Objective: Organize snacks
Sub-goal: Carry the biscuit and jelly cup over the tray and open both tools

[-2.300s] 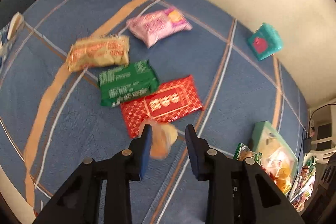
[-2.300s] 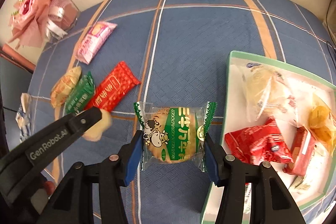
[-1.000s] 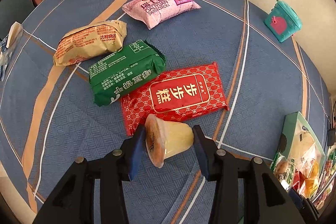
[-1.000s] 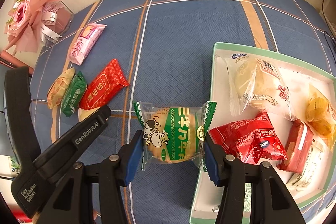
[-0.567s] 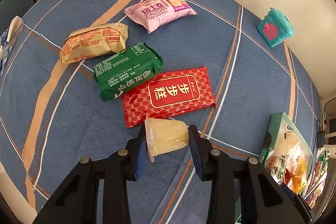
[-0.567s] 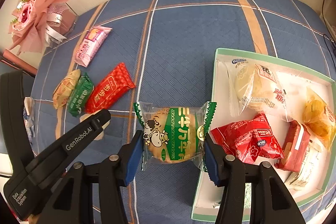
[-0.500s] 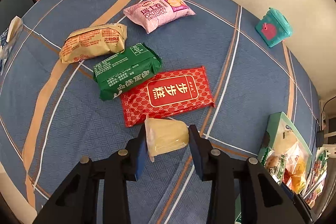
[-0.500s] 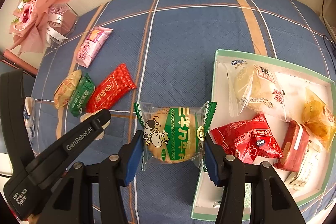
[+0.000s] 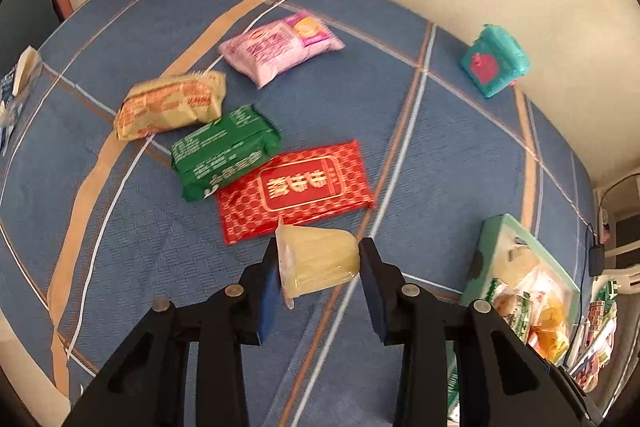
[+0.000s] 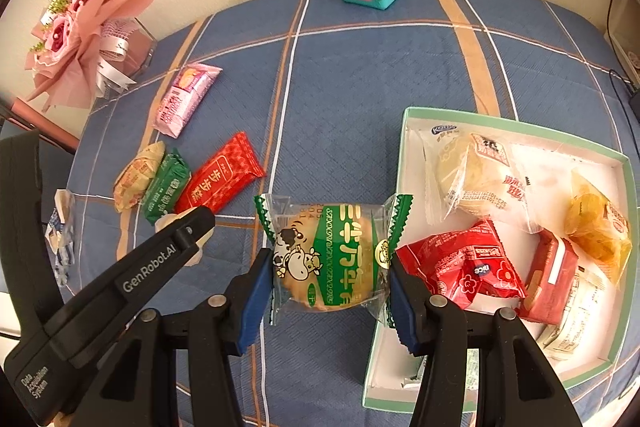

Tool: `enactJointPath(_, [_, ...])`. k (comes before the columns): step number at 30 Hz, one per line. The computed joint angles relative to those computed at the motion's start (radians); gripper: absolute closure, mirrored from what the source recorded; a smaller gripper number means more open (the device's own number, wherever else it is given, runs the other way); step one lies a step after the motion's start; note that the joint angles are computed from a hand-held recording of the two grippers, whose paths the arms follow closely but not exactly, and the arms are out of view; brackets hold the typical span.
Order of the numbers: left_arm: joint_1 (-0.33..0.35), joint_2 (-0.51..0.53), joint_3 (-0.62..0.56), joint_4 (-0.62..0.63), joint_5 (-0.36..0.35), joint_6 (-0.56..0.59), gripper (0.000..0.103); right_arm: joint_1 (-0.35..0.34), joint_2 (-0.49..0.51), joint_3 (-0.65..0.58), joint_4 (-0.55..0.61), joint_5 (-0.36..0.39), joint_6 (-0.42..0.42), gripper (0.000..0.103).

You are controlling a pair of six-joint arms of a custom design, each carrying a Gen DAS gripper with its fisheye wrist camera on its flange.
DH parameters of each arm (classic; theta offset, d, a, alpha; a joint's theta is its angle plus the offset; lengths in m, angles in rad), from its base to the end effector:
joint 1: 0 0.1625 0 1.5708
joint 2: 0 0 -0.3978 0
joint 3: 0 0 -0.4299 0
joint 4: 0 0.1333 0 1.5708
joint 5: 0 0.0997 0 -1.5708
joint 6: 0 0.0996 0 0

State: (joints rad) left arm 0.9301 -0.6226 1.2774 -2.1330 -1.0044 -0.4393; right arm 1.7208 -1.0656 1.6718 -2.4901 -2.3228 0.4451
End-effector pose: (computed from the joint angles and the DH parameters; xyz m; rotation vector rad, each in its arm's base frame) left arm -0.3020 -0.7174 0.0398 0.2957 2.5784 -0.2851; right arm 0.1636 -0.6459 0.2272 -0.5078 -2.3849 0.6489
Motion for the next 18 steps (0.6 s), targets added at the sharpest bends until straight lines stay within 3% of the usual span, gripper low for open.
enactJointPath(8, [-0.054,-0.026,0.044,-0.068,-0.033,0.060,0.064,0.017,-0.076,0.072,-0.058,-0.037,0.008,0.047])
enactJointPath(18, [-0.134,-0.033,0.110,-0.119,-0.124,0.156,0.064,-0.001,-0.265,0.255,-0.019,-0.143,0.173,0.046])
